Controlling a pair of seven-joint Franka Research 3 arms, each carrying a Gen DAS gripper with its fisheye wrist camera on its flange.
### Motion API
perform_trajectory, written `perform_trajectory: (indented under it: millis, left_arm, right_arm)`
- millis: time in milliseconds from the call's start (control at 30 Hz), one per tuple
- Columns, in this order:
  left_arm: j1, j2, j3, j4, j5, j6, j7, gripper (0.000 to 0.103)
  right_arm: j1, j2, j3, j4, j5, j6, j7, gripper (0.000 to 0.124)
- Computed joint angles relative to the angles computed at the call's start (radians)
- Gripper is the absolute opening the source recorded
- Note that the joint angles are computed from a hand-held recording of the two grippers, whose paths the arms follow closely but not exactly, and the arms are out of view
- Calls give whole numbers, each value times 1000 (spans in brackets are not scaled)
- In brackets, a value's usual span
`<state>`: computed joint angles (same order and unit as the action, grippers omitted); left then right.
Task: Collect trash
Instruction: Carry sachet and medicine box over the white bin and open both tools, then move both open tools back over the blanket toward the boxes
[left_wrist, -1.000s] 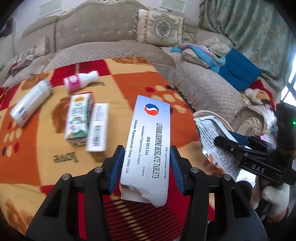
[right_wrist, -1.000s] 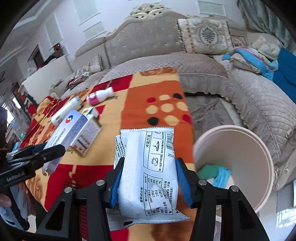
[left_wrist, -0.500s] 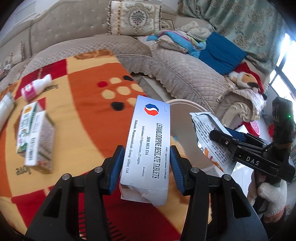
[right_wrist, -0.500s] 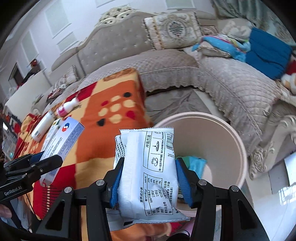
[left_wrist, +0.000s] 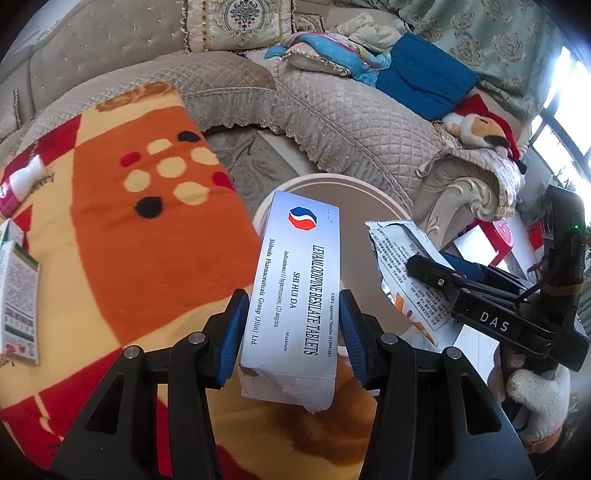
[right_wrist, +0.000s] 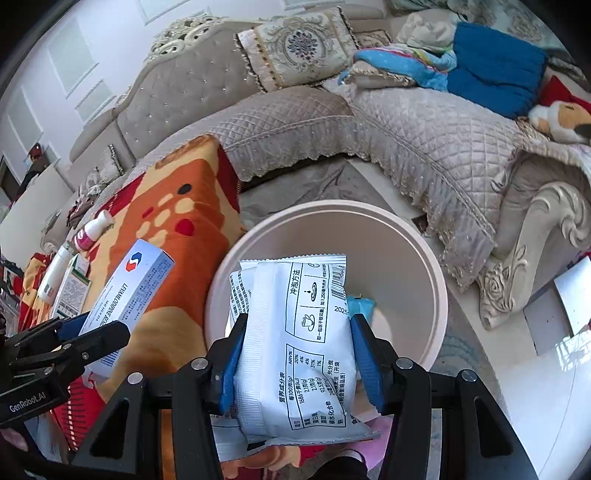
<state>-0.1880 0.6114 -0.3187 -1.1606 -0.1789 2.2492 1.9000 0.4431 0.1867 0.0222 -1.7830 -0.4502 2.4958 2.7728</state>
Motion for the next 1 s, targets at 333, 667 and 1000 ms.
perform_trajectory:
  millis: [333, 667, 1000]
  left_arm:
    - [-26, 59, 1, 84, 16, -48, -25, 48]
    - [-26, 95, -8, 138, -9, -88, -15, 51]
    - [-17, 54, -7, 76, -14, -58, 0, 51]
  right_arm:
    - [-16, -5, -5, -28, 16, 17, 10, 52]
    - [-29, -12, -7, -51, 45, 35, 31, 62]
    - [-26, 0, 0, -27, 68, 19, -5, 62]
